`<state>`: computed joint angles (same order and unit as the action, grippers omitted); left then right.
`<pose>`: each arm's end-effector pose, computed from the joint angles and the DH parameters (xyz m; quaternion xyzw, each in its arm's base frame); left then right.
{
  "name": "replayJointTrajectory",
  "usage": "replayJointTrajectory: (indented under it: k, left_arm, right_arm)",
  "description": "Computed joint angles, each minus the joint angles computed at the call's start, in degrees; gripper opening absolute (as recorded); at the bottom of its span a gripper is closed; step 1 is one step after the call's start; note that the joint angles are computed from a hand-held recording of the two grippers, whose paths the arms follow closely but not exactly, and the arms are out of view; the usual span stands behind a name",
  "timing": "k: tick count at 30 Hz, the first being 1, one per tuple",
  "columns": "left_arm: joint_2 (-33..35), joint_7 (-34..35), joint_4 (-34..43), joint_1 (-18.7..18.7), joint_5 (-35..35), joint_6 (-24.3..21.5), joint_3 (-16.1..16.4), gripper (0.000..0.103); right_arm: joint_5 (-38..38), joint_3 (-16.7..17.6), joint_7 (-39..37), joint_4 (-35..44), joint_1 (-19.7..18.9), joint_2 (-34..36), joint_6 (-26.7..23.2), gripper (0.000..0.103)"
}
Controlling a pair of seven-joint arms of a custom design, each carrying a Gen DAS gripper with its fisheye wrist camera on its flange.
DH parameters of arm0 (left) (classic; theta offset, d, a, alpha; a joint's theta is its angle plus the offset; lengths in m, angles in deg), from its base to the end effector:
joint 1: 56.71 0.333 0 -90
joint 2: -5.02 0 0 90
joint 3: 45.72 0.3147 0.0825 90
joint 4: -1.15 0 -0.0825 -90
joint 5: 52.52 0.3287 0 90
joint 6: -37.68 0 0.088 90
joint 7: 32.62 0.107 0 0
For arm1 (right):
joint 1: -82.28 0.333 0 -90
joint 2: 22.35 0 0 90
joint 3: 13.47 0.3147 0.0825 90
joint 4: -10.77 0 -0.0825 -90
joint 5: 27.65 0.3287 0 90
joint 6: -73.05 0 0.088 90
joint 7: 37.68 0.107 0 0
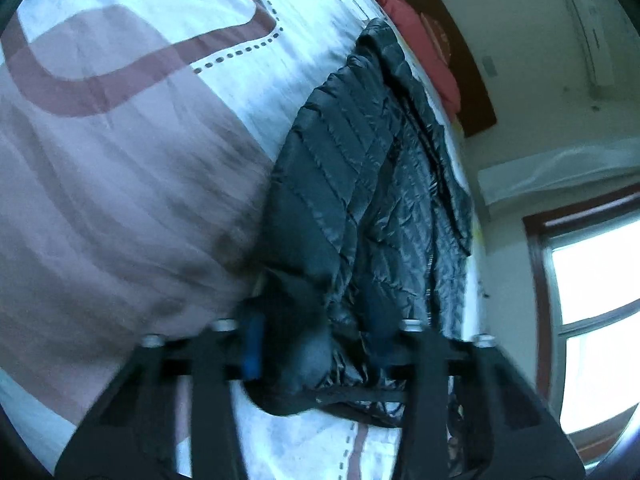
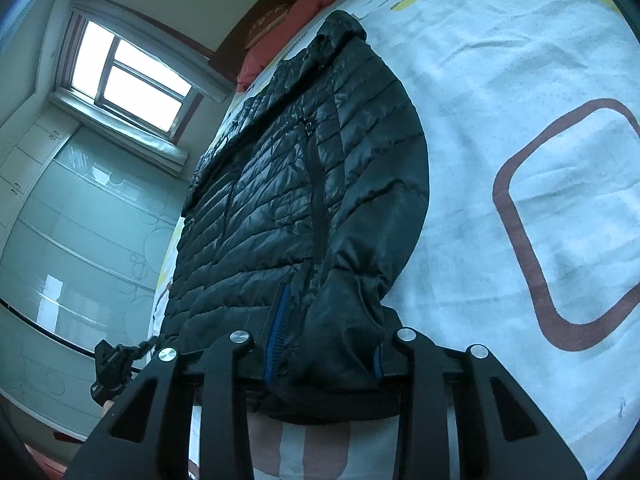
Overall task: Fold large clothes
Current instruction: 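Lift the hem with both tools and fold it toward the collar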
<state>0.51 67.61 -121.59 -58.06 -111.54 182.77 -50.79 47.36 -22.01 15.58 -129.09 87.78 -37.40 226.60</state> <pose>0.5082 -0.0489 0.5100 0.7685 -0.4847 0.4053 0.1010 0.4286 -0.0558 0.4655 -0.4535 0.7678 0.0068 0.4524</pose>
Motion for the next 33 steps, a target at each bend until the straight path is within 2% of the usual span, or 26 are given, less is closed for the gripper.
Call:
replayJointTrajectory:
  k: [1, 2, 5, 17, 26, 29, 33]
  left_arm:
    - [-0.2, 0.0, -0.1, 0.0, 0.7, 0.6, -0.1, 0.017]
    - [-0.3, 0.3, -0.1, 0.0, 0.6, 0.7, -0.1, 0.014]
    - [-1.6, 3.5, 0.1, -0.2, -3.1, 1.0, 0.6, 0.010]
    - [-7.7, 13.0, 4.1, -2.4, -11.3, 2.0, 2.0, 0.007]
    - [-11.6, 16.0, 6.9, -3.7, -14.3, 4.1, 4.3, 0.007]
    - [-8.6, 16.4, 11.5, -3.8, -12.5, 5.0, 4.1, 0.007]
    - [1.7, 12.1, 22.6, -2.6, -6.0, 5.6, 2.3, 0.007]
  right_arm:
    - [0.8, 0.0, -0.5, -0.1, 0.1, -0.2, 0.4, 0.022]
    - [1.4, 0.1, -1.0, -0.2, 0.2, -0.4, 0.7, 0.019]
    - [4.6, 0.2, -3.9, -0.1, 0.6, -1.5, 1.6, 0.015]
    - [14.5, 1.5, -13.8, 3.8, 1.1, -8.2, 0.4, 0.013]
    - [16.5, 0.9, -18.0, 8.1, 1.2, -12.3, -0.7, 0.013]
    - [15.8, -0.1, -17.5, 12.3, 1.2, -8.5, -2.5, 0.013]
    - [15.0, -1.0, -15.9, 21.3, 0.4, 0.5, -4.3, 0.013]
